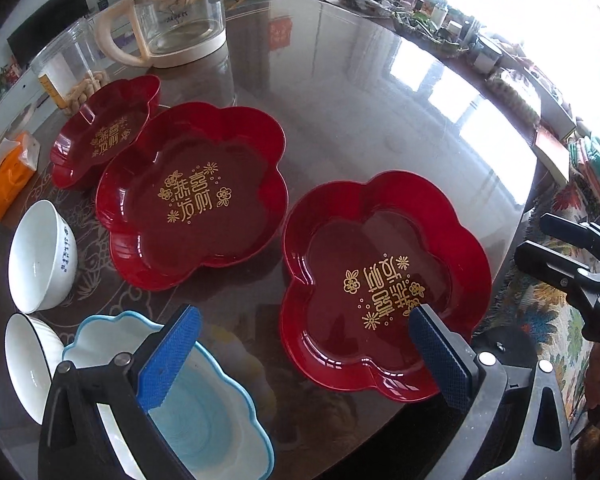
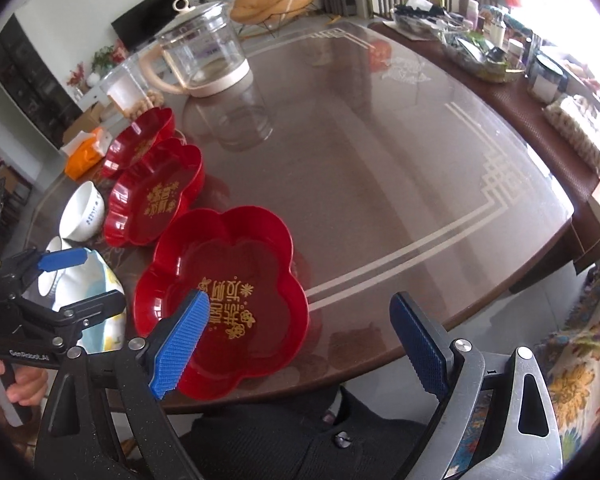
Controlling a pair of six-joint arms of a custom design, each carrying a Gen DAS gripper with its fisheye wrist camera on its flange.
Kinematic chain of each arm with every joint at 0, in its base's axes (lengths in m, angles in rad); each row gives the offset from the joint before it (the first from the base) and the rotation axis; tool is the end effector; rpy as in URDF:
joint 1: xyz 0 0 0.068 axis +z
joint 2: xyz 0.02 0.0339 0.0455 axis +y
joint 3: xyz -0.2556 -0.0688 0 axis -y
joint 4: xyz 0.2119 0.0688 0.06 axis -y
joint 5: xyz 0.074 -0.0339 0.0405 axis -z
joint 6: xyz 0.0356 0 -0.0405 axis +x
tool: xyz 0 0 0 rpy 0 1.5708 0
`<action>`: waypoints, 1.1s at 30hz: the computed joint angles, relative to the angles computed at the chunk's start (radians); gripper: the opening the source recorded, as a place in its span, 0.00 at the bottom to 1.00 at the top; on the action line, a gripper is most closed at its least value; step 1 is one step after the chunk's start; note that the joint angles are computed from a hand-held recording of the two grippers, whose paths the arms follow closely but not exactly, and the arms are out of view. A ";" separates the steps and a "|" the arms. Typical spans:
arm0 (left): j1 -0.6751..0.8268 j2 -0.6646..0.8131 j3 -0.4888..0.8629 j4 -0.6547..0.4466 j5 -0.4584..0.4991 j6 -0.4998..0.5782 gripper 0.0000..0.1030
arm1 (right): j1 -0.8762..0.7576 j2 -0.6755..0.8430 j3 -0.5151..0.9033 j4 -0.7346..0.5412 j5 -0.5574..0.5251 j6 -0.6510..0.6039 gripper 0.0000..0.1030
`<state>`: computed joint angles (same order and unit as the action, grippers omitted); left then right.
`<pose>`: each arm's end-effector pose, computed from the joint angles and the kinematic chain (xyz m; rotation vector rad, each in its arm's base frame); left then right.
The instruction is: Organize plates and bowls
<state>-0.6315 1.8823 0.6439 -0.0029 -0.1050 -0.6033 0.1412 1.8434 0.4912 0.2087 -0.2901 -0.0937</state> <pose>0.2117 -0.1502 0.0726 0.0151 2.8091 -0.1500 0.2343 0.0436 0.0674 -0.4005 2.6653 0.4073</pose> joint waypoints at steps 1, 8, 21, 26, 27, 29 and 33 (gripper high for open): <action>0.012 0.029 0.011 0.013 0.010 0.004 1.00 | -0.002 0.020 0.005 0.006 -0.004 -0.005 0.91; 0.012 0.122 0.054 0.041 0.025 -0.024 0.99 | -0.023 0.121 0.021 0.076 -0.010 -0.026 0.91; -0.021 0.256 0.101 0.066 0.028 -0.058 0.40 | -0.011 0.301 0.080 0.150 -0.039 -0.082 0.88; 0.005 0.240 0.062 0.108 0.066 -0.063 0.25 | 0.002 0.388 0.147 0.116 -0.041 -0.062 0.16; 0.002 0.221 0.050 0.111 0.070 -0.075 0.24 | -0.005 0.388 0.150 0.109 -0.049 -0.060 0.14; -0.012 0.160 0.035 0.097 0.045 -0.084 0.24 | -0.026 0.358 0.133 0.101 -0.070 -0.063 0.14; -0.022 0.034 0.091 0.015 -0.013 -0.069 0.25 | -0.059 0.193 0.098 0.054 -0.071 -0.077 0.14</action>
